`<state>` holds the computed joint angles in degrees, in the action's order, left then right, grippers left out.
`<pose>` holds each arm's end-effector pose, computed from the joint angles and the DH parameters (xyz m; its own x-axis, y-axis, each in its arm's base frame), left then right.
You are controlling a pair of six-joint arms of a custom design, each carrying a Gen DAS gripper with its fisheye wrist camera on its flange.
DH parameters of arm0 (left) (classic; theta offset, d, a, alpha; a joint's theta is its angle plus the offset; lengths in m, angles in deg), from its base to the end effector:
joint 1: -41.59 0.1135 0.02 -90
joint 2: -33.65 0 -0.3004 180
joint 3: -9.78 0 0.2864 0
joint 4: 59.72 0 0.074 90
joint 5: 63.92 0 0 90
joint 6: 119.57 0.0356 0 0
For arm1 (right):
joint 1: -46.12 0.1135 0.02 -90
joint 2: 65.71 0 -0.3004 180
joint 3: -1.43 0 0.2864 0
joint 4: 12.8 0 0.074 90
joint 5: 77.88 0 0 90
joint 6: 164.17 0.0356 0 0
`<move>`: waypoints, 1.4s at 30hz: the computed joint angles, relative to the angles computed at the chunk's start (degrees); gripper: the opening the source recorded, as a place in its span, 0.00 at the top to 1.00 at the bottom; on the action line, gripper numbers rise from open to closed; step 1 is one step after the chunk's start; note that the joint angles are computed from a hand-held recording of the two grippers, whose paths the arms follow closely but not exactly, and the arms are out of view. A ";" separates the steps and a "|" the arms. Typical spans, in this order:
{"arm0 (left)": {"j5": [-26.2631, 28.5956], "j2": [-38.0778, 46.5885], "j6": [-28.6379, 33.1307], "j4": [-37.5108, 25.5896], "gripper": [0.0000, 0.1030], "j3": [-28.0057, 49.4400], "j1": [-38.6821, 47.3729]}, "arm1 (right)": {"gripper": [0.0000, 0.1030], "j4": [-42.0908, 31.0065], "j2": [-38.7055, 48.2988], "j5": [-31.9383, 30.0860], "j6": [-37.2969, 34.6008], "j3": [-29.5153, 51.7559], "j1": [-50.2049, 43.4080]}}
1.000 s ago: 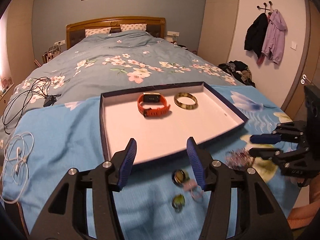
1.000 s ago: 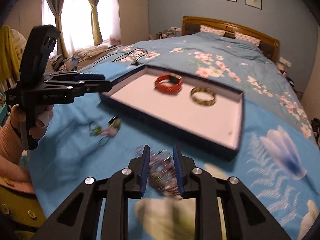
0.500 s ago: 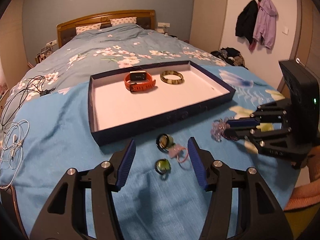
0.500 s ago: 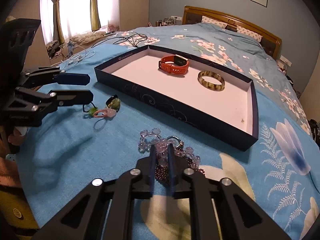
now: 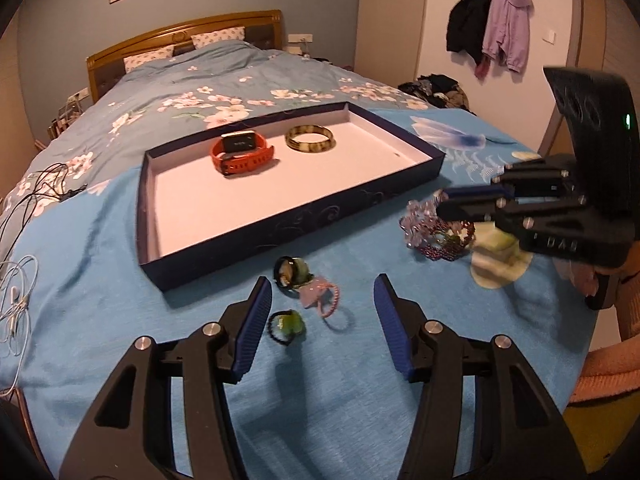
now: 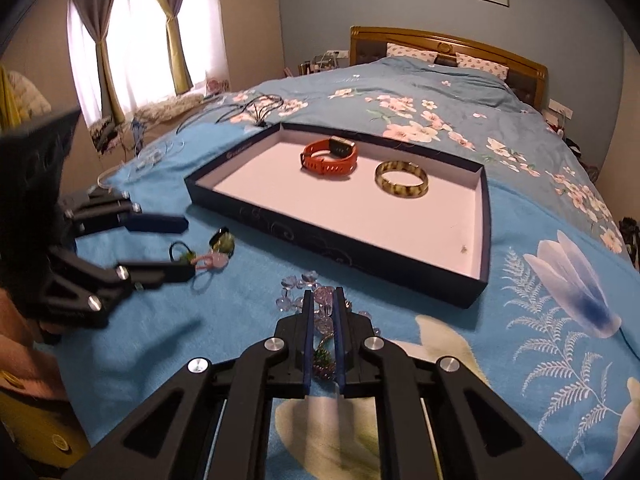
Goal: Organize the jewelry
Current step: 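Grasp the clear crystal bead bracelet with the right tool, then grasp the pink hair tie with the left tool while the right tool lifts the crystal bracelet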
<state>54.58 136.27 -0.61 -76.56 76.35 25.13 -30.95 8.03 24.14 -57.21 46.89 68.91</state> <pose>0.3603 -0.1242 0.1541 -0.4149 0.5663 -0.7122 0.8298 0.5566 -0.0408 0.2454 0.0951 0.1874 -0.7108 0.0108 -0.7033 -0.0410 0.9975 0.0567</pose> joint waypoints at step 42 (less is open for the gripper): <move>1.73 2.58 -2.02 -5.47 0.89 5.53 0.07 | 0.93 2.34 -8.01 -2.81 2.10 -0.95 -3.32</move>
<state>56.31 138.85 -2.63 -82.02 81.88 25.20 -28.61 0.02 21.32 -55.11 45.94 65.60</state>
